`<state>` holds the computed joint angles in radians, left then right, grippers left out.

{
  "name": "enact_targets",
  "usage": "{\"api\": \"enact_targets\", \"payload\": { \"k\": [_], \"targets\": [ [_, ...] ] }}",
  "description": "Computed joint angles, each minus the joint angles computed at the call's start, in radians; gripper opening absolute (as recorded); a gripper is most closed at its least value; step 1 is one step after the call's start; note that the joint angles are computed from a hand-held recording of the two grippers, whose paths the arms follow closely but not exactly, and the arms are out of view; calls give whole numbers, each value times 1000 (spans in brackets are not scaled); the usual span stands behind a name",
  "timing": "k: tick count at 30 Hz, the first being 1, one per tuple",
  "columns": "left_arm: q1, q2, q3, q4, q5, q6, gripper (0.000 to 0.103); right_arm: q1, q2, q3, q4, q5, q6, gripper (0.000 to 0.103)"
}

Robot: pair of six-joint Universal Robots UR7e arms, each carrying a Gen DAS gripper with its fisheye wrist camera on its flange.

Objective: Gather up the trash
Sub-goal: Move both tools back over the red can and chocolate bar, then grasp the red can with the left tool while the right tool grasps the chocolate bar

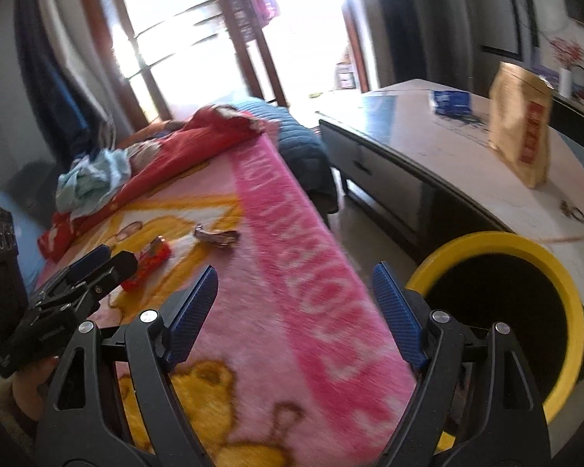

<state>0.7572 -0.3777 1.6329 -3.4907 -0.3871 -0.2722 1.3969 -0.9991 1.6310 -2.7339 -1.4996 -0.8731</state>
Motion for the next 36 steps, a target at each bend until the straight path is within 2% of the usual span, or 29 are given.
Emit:
{"api": "enact_targets", "payload": {
  "k": [4, 8, 12, 18, 23, 25, 26, 27, 31, 36],
  "targets": [
    [13, -53, 72, 46, 35, -89, 96, 34, 49, -26, 17, -25, -50, 73],
    [34, -112, 141, 121, 39, -204, 96, 69, 111, -68, 30, -64, -90, 73],
    [56, -152, 183, 179, 30, -265, 96, 106, 182, -123, 44, -112, -149, 73],
    [89, -176, 196, 225, -14, -293, 95, 148, 281, -211, 74, -201, -216, 72],
    [114, -186, 190, 259, -48, -292, 95, 165, 342, -268, 110, -275, -233, 67],
    [123, -190, 185, 269, -63, -289, 95, 168, 355, -278, 123, -288, -239, 60],
    [128, -191, 182, 277, -71, -289, 92, 168, 357, -282, 136, -293, -239, 52],
    [133, -193, 179, 284, -79, -288, 87, 168, 358, -280, 149, -298, -240, 48],
    [154, -194, 165, 313, -115, -299, 80, 159, 339, -245, 138, -272, -249, 25],
    [162, -191, 148, 368, -132, -311, 71, 146, 306, -207, 131, -253, -227, 23]
  ]
}}
